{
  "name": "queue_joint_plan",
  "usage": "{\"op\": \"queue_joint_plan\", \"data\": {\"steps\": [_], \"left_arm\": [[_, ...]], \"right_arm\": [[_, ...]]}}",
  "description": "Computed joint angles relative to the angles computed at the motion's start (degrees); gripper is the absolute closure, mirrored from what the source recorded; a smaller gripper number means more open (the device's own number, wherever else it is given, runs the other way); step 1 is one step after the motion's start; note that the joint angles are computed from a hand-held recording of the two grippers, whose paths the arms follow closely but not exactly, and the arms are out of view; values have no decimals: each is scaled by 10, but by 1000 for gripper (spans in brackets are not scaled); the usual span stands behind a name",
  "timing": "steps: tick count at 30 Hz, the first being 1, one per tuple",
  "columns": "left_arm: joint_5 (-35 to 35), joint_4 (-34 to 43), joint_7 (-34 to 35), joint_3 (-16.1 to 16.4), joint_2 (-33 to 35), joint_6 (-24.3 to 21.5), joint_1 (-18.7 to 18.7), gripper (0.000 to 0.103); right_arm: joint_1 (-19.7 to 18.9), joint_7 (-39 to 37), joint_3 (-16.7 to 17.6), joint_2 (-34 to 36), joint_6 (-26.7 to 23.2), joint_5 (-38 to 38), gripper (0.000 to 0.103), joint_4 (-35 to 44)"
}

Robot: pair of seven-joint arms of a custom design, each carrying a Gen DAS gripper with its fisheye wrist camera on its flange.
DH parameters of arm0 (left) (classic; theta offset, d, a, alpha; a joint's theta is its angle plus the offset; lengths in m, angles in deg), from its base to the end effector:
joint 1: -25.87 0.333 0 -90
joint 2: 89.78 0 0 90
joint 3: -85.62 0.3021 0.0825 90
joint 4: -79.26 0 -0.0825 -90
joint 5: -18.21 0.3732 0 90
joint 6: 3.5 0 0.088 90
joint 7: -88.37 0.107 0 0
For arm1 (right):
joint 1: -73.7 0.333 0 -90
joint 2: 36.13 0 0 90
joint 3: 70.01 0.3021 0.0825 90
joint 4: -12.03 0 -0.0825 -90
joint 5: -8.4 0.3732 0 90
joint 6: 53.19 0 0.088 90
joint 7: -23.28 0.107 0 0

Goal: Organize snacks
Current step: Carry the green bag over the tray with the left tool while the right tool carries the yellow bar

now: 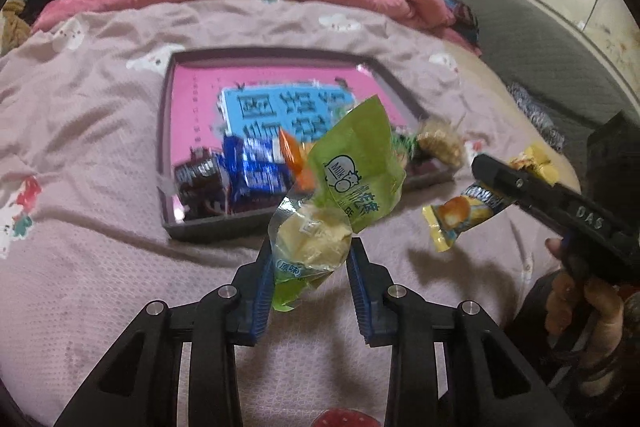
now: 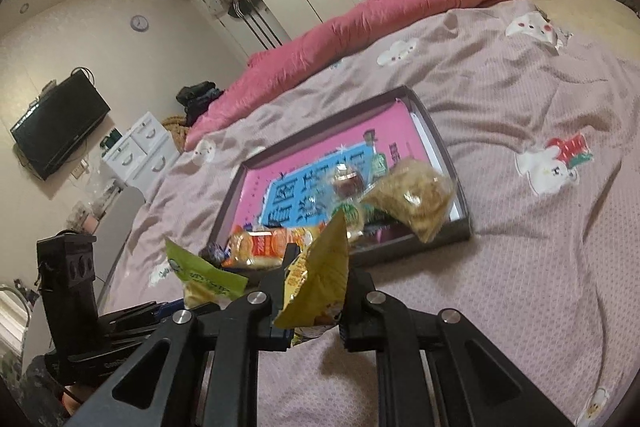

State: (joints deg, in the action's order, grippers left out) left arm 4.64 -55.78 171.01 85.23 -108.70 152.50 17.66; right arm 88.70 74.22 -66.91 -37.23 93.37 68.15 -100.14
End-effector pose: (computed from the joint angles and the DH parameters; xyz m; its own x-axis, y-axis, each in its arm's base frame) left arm 0.4830 -0.0645 0.5287 0.0573 -0.9565 0.2861 -0.7786 -0.2222 -0.5869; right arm 0.5606 0.1703 0.5367 0.4321 -0.7487 -0.5027 -0.7522 0.0083 -0.6589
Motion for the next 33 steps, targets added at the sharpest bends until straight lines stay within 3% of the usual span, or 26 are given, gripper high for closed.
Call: {"op": "queue_joint_plan", "data": {"steps": [16, 33], "left_arm": [[54, 8, -115, 3, 5, 42, 63, 68], [85, 51, -147, -15, 72, 53, 72, 68]], "right_arm": [[-11, -26, 12, 53, 22, 50, 87, 70], [-20, -23, 34, 102, 53, 56, 87, 122]]}}
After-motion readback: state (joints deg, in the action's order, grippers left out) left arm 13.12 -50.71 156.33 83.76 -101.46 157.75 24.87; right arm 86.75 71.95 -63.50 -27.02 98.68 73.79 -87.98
